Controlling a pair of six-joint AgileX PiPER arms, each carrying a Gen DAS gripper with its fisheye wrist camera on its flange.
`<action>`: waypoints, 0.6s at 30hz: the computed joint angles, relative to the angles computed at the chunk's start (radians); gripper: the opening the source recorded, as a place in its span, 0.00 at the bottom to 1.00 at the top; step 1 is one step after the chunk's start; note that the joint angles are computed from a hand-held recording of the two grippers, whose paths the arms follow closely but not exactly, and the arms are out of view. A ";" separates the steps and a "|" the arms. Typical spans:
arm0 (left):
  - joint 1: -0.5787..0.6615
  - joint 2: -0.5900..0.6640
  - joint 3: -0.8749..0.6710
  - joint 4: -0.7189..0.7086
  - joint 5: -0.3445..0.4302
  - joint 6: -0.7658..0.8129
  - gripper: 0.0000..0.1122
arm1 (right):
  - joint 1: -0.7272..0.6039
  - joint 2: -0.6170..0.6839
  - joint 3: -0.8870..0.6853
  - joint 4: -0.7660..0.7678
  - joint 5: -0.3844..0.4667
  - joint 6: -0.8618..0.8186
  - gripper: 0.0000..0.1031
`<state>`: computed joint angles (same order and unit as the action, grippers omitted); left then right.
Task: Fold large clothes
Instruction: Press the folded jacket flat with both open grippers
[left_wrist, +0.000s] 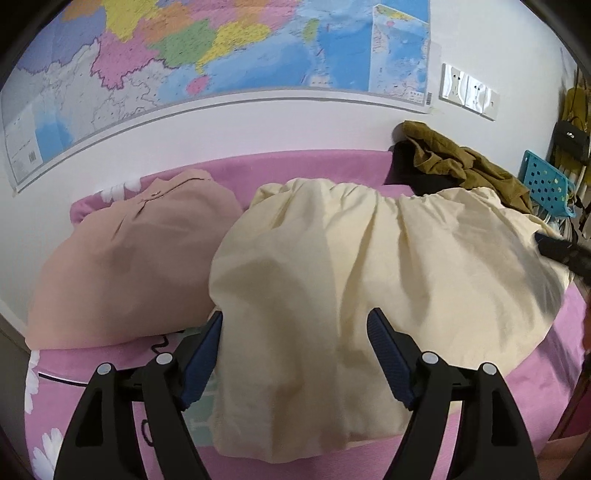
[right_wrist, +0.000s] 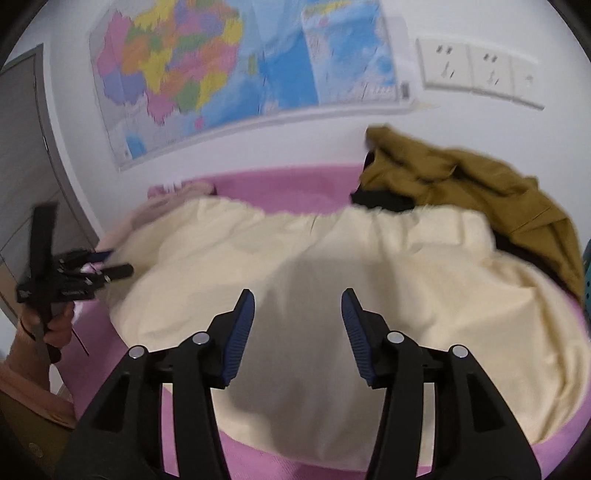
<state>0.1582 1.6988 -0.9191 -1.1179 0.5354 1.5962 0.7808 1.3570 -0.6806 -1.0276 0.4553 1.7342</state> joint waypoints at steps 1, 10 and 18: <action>-0.002 -0.005 0.005 -0.012 0.004 0.013 0.67 | -0.017 0.042 -0.009 0.015 -0.031 -0.020 0.47; -0.001 -0.020 0.013 -0.052 0.035 0.059 0.68 | -0.035 0.144 -0.053 0.104 -0.051 -0.059 0.51; -0.028 0.003 0.012 -0.076 0.075 0.116 0.68 | 0.075 0.168 -0.174 0.039 -0.085 -0.100 0.52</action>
<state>0.1300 1.7018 -0.9073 -1.1938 0.6102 1.7121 0.8555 1.5254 -0.8543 -0.9888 0.3699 1.6342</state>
